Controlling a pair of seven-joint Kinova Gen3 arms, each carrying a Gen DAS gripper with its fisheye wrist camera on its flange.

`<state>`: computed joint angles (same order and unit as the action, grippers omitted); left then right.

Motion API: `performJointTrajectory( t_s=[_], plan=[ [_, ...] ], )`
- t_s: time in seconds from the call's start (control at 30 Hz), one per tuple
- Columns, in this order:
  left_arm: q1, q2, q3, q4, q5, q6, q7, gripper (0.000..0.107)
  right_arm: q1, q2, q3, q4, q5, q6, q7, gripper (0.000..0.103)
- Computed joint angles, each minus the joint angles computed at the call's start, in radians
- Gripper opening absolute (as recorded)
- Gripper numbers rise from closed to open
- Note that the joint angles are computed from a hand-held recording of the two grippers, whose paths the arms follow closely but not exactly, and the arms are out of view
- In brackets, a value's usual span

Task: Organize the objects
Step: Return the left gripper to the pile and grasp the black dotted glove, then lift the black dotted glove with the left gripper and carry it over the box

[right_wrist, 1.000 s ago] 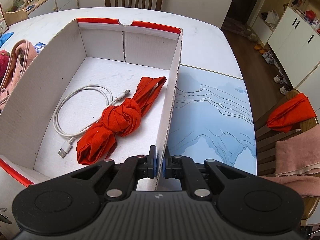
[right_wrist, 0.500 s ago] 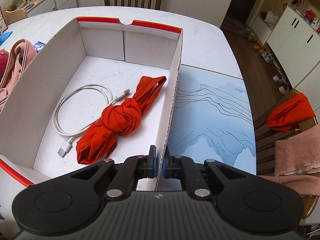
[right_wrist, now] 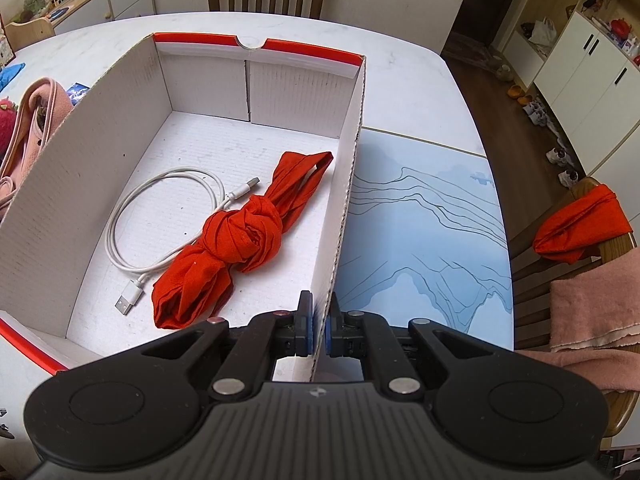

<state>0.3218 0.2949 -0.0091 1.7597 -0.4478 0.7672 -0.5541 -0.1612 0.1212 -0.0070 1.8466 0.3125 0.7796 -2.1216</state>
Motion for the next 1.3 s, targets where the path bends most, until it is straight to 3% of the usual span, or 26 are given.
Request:
performJointTrajectory(
  t_s=[0.27, 0.5, 0.63, 0.8, 1.03, 1.3],
  plan=[
    [-0.052, -0.025, 0.013, 0.051, 0.089, -0.059, -0.03, 0.076, -0.001, 0.0, 0.0, 0.0, 0.002, 0.0, -0.004, 0.006],
    [-0.066, -0.061, 0.013, 0.1, 0.126, -0.118, -0.044, 0.041, -0.002, 0.003, 0.0, 0.0, 0.005, 0.0, -0.01, 0.006],
    [-0.083, -0.093, 0.015, 0.134, 0.143, -0.165, -0.055, 0.031, -0.002, 0.003, 0.0, -0.001, 0.005, 0.0, -0.01, 0.006],
    [-0.154, -0.128, 0.037, 0.173, 0.235, -0.222, -0.147, 0.007, -0.003, 0.004, 0.001, 0.0, 0.007, -0.001, -0.015, 0.006],
    [-0.131, -0.144, 0.019, 0.189, 0.188, -0.216, -0.122, 0.001, -0.005, 0.008, 0.002, -0.001, 0.011, -0.004, -0.024, 0.006],
    [-0.105, -0.199, 0.058, 0.17, 0.121, -0.167, -0.138, 0.001, -0.007, 0.012, 0.004, -0.003, 0.016, -0.004, -0.037, 0.006]
  ],
)
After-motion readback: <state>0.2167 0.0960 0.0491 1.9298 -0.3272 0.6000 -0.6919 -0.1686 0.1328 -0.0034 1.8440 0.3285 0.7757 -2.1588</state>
